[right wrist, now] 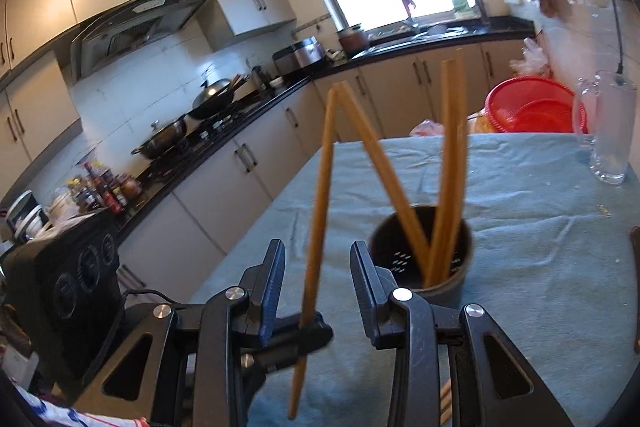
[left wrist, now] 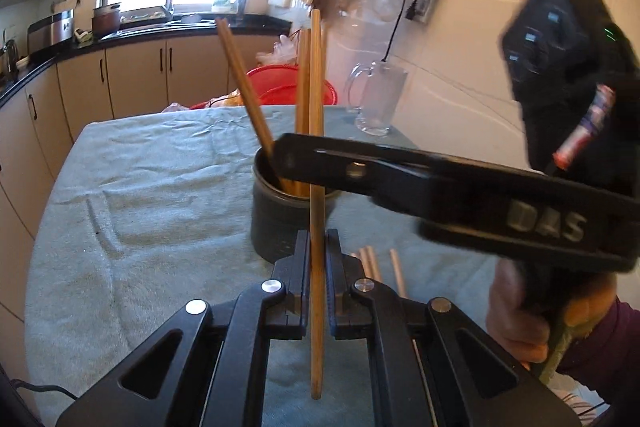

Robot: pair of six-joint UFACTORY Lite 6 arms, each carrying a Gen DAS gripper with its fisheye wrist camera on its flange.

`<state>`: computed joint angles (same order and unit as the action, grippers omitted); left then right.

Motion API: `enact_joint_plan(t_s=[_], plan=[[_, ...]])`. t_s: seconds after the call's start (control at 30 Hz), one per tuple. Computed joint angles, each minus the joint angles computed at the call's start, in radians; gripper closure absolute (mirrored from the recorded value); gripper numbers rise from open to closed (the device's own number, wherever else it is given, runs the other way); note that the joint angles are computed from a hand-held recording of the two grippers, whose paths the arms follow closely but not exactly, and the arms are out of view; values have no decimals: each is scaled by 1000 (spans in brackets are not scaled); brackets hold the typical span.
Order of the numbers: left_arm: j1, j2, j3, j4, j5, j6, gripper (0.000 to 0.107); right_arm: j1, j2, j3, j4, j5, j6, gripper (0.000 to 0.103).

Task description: Organize utensils

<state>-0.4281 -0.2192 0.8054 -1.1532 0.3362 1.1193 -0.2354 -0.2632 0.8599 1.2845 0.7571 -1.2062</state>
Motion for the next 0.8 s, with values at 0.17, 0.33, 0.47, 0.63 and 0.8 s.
enact_joint_plan(t_s=[0.17, 0.33, 0.47, 0.63, 0.8], plan=[[-8, -102, -58, 71, -13, -83, 97, 17, -44, 4, -51, 23, 65, 96], [71, -213, -127, 68, 41, -87, 49, 81, -91, 64, -137, -89, 175, 96], [209, -281, -169, 51, 141, -66, 49, 96, -47, 187, -191, -131, 262, 96], [371, -321, -199, 61, 205, -47, 49, 123, 39, 381, -366, -199, 460, 96], [483, -324, -220, 49, 235, -5, 49, 157, 138, 506, -598, -273, 669, 96]])
